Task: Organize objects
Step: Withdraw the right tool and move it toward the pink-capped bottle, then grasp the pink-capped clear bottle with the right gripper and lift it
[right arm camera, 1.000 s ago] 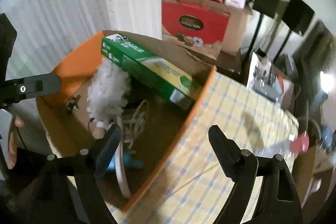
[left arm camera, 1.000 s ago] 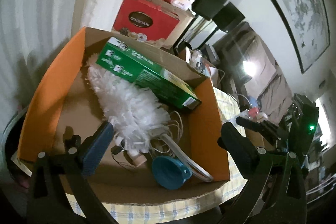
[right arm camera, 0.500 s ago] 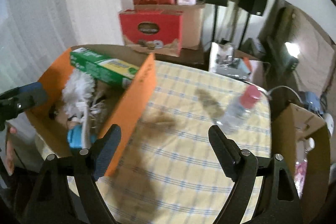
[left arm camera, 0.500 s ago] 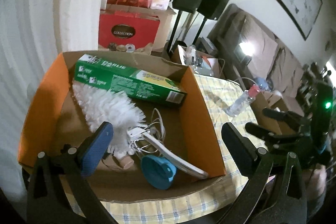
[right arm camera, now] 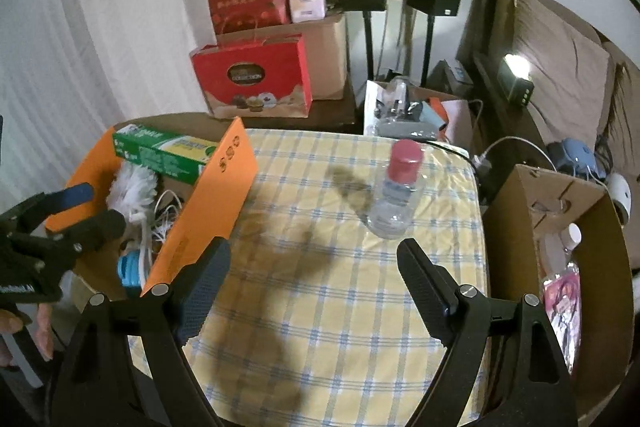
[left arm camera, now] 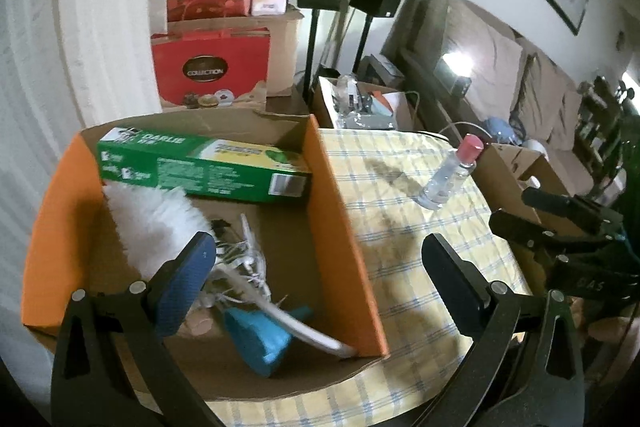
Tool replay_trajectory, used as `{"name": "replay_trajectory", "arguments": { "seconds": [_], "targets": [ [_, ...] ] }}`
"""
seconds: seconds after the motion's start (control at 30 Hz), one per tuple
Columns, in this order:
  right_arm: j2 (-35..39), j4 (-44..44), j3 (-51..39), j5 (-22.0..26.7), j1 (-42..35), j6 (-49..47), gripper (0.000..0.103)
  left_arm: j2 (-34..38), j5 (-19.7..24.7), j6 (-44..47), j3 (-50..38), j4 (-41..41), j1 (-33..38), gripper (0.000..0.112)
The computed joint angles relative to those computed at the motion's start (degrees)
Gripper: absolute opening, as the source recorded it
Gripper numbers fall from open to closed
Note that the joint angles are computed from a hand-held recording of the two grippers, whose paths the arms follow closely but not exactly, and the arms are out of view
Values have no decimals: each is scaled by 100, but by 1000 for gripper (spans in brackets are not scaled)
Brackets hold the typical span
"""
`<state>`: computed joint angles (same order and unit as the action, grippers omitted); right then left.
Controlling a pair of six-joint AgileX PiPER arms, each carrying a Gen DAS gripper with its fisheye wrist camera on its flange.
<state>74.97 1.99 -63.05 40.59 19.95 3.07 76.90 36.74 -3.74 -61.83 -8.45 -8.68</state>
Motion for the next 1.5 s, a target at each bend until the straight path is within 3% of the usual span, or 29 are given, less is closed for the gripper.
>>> {"name": "replay_trajectory", "arguments": {
  "seconds": [0.27,0.73,1.0,1.23,1.3,1.5],
  "targets": [
    [-48,445,118,-88,-554,-469,87,366,-73,-644,-296,642,-566,103],
    [521,892,-208,-489,-1427,-990,85,1151,-337,-630,-789,537,-805,103],
    [1352,675,-962,-577,-1301,-785,55,1635,-434,-558,-1109,562,-1031,103],
    [1895,685,-1389,-494,-1222,-856,38,1941,-363,-293,-1364,333,-1102,103],
    [1972,766,-1439,-484,-1213,-957,27,1965,-352,-254,-1372,286,-1118,103],
    [1933,665,-1451,-447,-1152,-1028,26,1953,-423,67,-1323,13,-1153,103]
  ]
}}
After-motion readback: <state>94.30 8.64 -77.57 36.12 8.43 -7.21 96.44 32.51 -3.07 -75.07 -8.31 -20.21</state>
